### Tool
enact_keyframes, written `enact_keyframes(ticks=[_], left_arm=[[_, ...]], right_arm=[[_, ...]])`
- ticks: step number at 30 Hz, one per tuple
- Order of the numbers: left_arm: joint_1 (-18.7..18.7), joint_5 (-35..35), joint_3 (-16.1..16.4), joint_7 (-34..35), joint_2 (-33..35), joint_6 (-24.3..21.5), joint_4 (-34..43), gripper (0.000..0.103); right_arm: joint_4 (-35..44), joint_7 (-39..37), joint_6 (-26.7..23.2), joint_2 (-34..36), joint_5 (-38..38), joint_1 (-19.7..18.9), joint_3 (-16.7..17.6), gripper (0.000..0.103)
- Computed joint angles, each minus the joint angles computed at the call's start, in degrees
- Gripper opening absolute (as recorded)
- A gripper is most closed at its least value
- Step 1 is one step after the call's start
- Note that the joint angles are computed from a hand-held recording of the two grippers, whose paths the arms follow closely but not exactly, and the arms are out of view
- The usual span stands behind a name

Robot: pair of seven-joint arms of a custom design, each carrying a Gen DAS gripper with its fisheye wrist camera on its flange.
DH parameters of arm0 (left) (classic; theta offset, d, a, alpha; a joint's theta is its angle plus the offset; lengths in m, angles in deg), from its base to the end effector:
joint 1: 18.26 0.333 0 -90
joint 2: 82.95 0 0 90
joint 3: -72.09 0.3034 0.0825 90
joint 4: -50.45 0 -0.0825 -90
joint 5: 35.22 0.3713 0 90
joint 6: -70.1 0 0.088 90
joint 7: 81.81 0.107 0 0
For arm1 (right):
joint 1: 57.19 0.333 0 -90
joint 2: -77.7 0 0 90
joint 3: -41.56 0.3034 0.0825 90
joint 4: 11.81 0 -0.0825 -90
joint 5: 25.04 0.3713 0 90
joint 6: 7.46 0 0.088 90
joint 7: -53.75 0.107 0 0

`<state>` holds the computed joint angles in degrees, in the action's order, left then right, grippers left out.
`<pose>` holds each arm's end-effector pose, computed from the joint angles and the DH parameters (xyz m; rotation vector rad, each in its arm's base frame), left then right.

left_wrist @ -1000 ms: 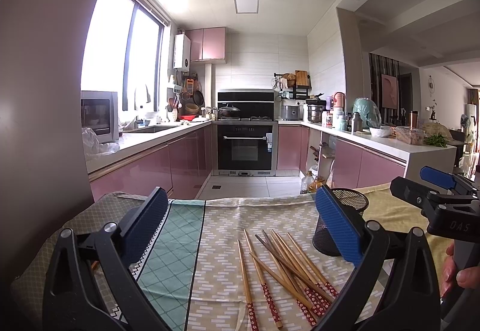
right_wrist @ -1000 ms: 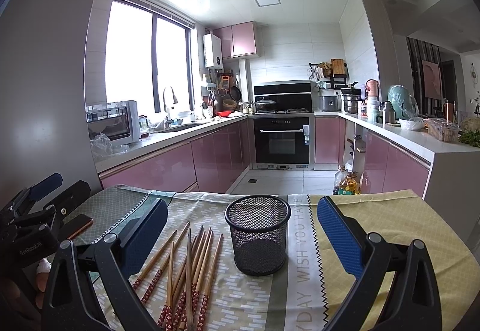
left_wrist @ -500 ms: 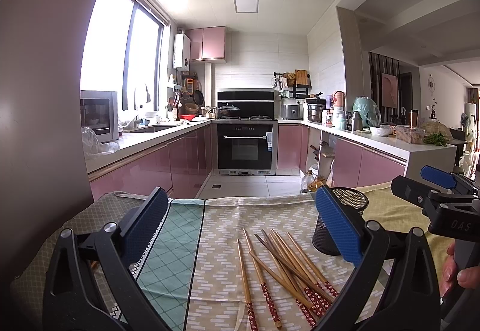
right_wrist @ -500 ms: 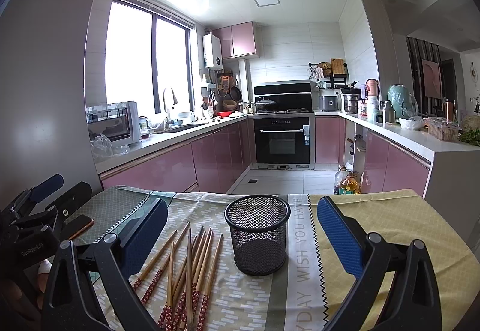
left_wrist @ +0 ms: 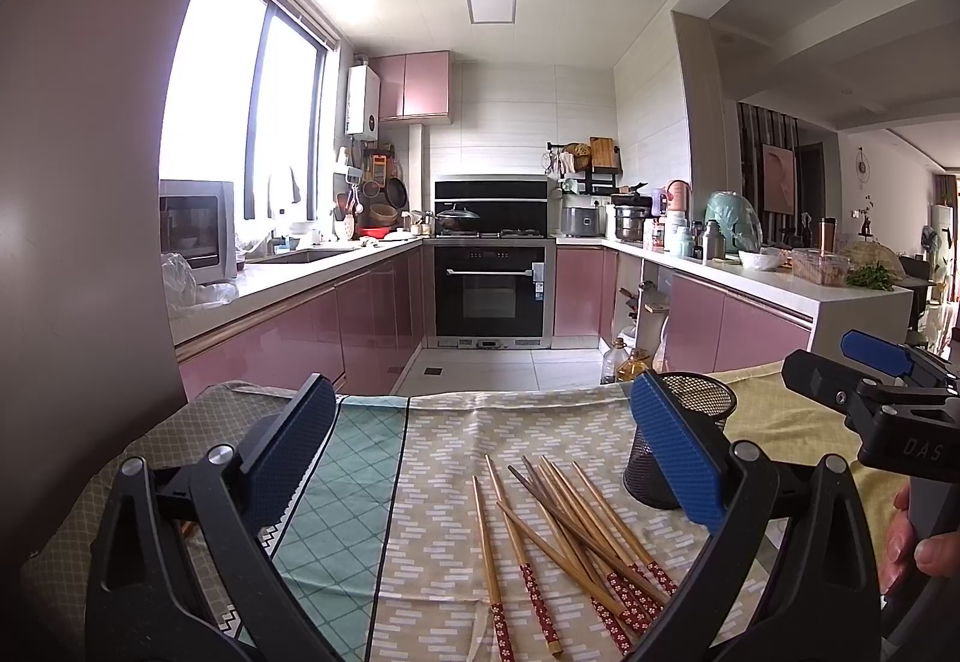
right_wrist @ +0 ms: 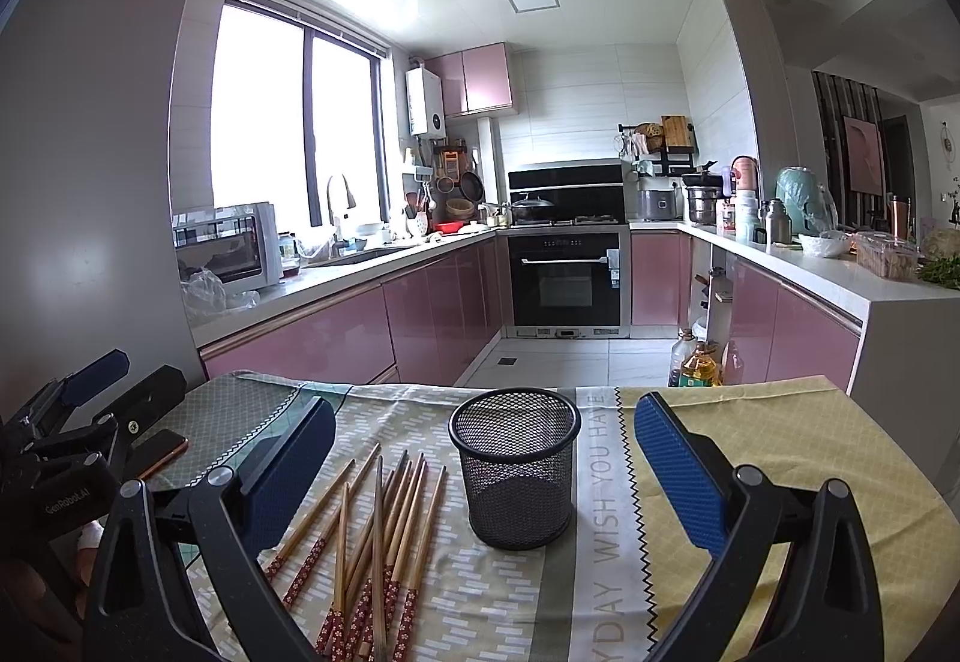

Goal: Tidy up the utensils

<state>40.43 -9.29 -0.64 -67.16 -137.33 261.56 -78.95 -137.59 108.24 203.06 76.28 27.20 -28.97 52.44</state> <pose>0.4334 -0.3262 0.5172 -1.2871 1.3368 -1.1444 0.4619 0.2440 0.5361 -1.4264 1.2325 -0.8465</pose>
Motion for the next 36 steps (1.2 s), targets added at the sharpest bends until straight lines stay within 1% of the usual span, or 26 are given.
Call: enact_keyframes(ticks=[18,36], left_arm=[[0.3,-0.1,-0.7,-0.3,-0.3,-0.2,0.1,0.097],[0.0,0.2,-0.8,-0.3,0.0,-0.4,0.0,0.097]], right_arm=[[-0.6,1.9,-0.2,-0.1,-1.9,-0.2,-0.3,0.097],[-0.8,2.2,-0.3,-0.2,-2.0,-0.3,-0.3,0.097]])
